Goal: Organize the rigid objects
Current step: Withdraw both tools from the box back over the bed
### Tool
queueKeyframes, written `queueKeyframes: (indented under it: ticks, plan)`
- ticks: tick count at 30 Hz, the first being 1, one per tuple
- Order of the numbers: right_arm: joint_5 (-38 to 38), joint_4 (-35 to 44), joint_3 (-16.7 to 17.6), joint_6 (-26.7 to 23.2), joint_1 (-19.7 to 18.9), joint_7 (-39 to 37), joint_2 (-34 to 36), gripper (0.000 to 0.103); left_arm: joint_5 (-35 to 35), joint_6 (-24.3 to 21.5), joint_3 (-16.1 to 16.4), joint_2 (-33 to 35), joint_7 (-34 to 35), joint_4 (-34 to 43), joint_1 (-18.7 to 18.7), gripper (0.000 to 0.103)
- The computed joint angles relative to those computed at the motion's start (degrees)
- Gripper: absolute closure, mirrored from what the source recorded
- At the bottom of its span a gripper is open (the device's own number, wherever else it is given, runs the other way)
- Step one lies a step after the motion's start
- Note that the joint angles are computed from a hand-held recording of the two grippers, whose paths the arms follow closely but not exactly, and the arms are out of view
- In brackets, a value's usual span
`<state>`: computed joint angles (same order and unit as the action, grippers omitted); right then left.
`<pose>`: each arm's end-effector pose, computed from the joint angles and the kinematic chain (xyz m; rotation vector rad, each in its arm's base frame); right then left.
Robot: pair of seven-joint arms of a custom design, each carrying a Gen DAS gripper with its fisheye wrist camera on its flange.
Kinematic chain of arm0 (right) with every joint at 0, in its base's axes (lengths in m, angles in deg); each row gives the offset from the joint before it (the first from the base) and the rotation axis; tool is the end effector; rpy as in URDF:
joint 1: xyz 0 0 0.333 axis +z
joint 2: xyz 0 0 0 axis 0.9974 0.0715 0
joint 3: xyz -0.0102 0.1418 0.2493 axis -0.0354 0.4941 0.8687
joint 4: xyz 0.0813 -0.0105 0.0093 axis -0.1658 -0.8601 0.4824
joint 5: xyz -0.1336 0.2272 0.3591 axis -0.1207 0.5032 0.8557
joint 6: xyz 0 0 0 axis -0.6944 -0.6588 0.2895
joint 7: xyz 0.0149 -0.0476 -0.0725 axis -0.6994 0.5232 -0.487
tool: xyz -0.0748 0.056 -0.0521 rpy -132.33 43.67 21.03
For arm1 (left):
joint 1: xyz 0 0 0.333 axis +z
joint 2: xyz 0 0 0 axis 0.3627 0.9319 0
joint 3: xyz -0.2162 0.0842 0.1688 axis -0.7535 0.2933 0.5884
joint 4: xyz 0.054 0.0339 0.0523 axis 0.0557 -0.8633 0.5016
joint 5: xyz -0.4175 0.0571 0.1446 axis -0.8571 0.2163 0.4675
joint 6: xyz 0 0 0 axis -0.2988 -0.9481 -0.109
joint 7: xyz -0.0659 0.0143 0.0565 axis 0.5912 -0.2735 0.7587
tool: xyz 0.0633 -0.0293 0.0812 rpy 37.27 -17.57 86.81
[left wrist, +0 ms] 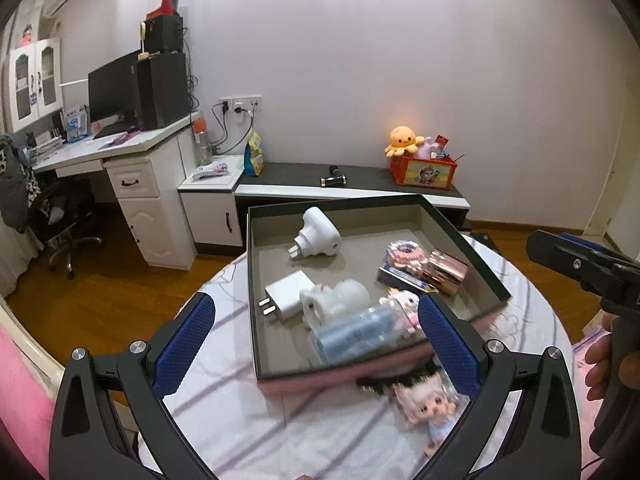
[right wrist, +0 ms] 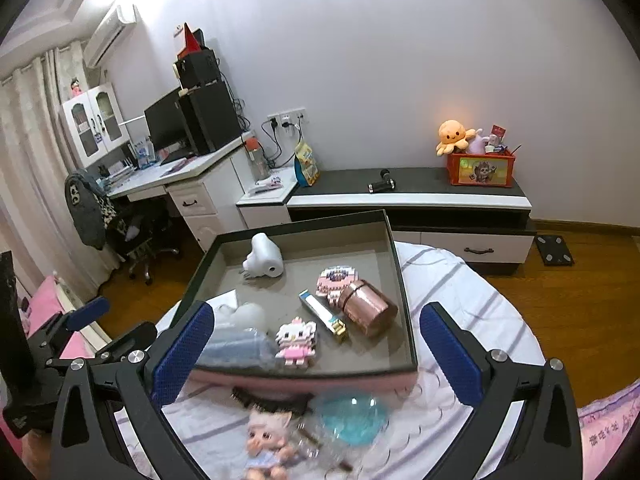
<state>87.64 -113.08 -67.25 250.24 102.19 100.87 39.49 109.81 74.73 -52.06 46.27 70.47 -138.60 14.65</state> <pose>0.6358 0.2545 0.4404 -1.8743 1.1794 -0.2967 0.5379 -0.2290 0.4121 -1.8503 1.3856 -0.7510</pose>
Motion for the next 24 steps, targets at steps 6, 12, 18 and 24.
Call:
queueKeyframes:
  ticks: [6, 12, 18, 24]
  plan:
    - [7.62, -7.12, -0.31, 0.96, 0.44, -6.07, -6.34, 0.0, -1.14, -1.36, -1.82, -4.56, -1.72, -4.44, -1.01, 0.0]
    - [12.81, -14.44, -2.72, 1.0, 3.06, -10.81, -12.11, 0.0, -4.27, -1.73, -3.49, -8.39, -2.09, -8.51, -1.66, 0.0]
    - [16.05, -21.71, -5.13, 2.33, 5.39, -12.67, -17.23, 0.0, -6.28, -2.56, -5.52, -11.84, -3.52, -12.35, -2.16, 0.0]
    - [14.72, -25.92, -6.79, 2.03, 6.52, -11.45, -19.75, 0.0, -8.46, -2.43, -6.47, -13.0, -4.05, -14.53, -2.48, 0.0]
